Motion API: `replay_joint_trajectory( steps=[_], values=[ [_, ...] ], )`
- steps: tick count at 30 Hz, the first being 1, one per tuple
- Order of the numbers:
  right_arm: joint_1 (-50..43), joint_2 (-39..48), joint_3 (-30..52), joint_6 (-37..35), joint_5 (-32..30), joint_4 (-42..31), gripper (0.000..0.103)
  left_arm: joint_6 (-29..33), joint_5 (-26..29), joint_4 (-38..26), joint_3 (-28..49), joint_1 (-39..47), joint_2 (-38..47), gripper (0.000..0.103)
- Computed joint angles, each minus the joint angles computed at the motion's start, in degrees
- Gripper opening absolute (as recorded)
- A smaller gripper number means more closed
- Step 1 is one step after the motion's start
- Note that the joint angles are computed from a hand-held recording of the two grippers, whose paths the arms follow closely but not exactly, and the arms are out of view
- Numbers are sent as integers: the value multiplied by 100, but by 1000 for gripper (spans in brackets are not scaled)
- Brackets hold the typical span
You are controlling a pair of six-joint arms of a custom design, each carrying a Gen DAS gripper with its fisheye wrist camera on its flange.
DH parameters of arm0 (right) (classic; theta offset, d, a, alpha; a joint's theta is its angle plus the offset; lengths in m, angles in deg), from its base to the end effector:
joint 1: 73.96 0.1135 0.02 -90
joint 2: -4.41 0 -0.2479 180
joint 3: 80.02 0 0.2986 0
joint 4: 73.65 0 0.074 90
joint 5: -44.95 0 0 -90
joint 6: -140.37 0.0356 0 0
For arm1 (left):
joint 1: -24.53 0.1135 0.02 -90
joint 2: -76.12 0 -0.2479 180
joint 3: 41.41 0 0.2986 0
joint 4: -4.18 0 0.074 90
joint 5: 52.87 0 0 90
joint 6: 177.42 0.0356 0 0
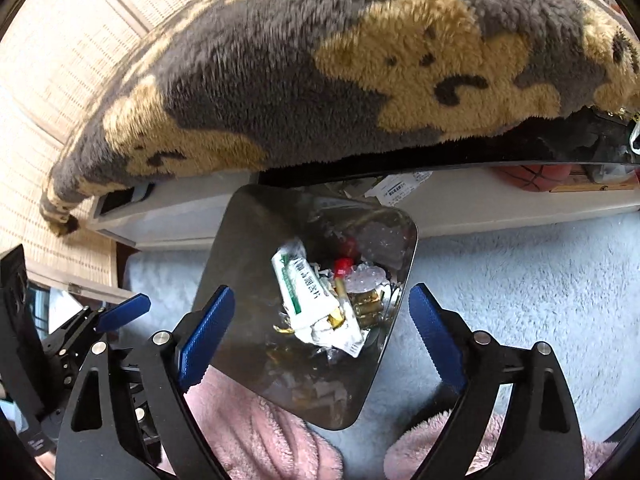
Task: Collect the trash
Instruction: 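Carry the packet and marker to the bin and open both tools, then grasp the clear plastic bag with the left tool while the right tool grasps the white paper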
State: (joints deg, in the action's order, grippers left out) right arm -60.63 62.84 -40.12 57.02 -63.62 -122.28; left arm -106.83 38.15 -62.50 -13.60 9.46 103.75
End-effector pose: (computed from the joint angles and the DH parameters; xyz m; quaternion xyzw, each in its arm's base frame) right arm 0.2067 0.0606 0.1305 -0.0883 0.9639 0.1897 0.1650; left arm 0.1376 -0.0377 0.1289 -0.0353 0.9784 -0.0687 0.1919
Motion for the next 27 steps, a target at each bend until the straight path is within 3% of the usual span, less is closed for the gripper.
replay_joint_trajectory(
  steps=[8,12,17,27],
  values=[
    [-341,-570,738,-147,-169,-705,90,415,-23,-183,620,289,27,81],
    [-377,-176,1514,-289,-1,-734,90,754,-29,-122,1158,611,350,82],
    [-316,899,2666,-390,187,-542,90,1281,141,327,1904,1208,1300,82],
    [-244,3849,5560,-41,211,-342,90,1790,250,1663,4086,2047,4267,81]
  ],
)
